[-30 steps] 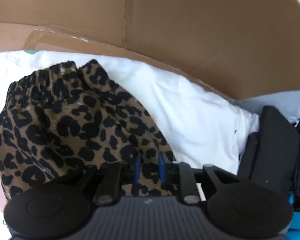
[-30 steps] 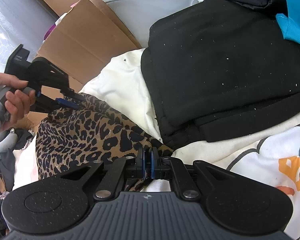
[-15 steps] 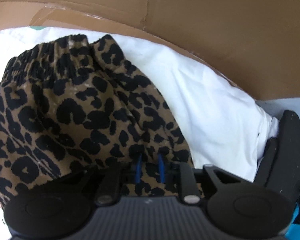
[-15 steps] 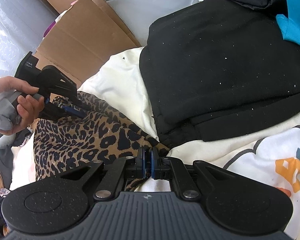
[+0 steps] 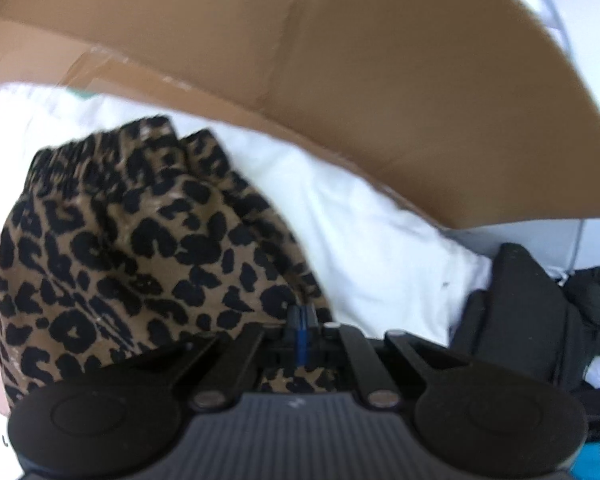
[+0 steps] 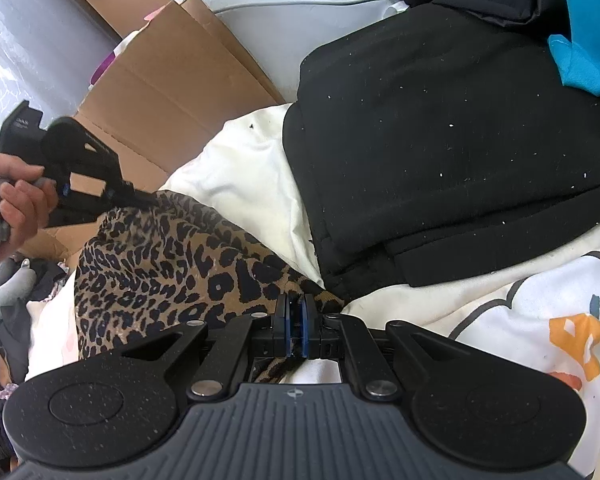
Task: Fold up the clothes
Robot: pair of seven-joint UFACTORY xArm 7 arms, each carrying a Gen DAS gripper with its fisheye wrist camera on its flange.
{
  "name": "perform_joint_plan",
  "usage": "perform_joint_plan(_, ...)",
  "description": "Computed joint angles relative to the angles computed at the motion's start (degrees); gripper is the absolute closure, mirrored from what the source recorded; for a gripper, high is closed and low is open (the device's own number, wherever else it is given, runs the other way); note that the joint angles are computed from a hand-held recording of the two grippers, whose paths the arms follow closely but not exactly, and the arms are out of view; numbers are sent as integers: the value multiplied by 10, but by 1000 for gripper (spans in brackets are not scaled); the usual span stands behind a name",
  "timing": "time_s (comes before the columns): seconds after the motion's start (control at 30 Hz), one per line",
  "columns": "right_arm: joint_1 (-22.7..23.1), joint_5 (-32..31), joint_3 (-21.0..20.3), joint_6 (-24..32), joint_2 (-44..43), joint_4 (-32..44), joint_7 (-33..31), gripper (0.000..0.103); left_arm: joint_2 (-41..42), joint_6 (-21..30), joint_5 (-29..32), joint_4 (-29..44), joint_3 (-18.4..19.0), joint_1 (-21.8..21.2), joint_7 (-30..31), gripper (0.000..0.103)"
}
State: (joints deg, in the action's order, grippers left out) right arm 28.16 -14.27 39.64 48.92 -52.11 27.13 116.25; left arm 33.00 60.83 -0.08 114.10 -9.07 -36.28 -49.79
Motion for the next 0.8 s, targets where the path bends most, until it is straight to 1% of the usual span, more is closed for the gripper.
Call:
perform_joint_plan(0.03,1,1,0,-1,0,-1,1,100,0,-8,0,1,-1,0,4,103)
perform_joint_plan(0.07,3,1,-1,-2,-1,-2,1,100,-20,-11,-7,-23,-4,11,19,103)
perform_joint_plan(0.17,5,5,-2,-1,-3,-4,4,100,-8,-6,-3,-4,-5,7,26,103)
perform_joint_plan(0.27,8,8,-4,3,-3,-5,6,100,4,-5,0,6,-1,1,24,103)
perform_joint_plan(0.43,23,19,-5,21,-7,2,3,101,23,-23,-4,7,-1,-3,20,103)
perform_joint_plan(0.53,28,26,-3,30,-12,3,7,101,10,-38,-8,-16,-4,-4,20,103)
perform_joint_plan(0.73,29,30,-1,47,-11,5,9,101,33,-61,-3,-13,-3,-11,20,103)
perform_joint_plan(0.8,31,32,-4,45,-9,3,9,101,41,-59,1,-11,-1,-13,23,103)
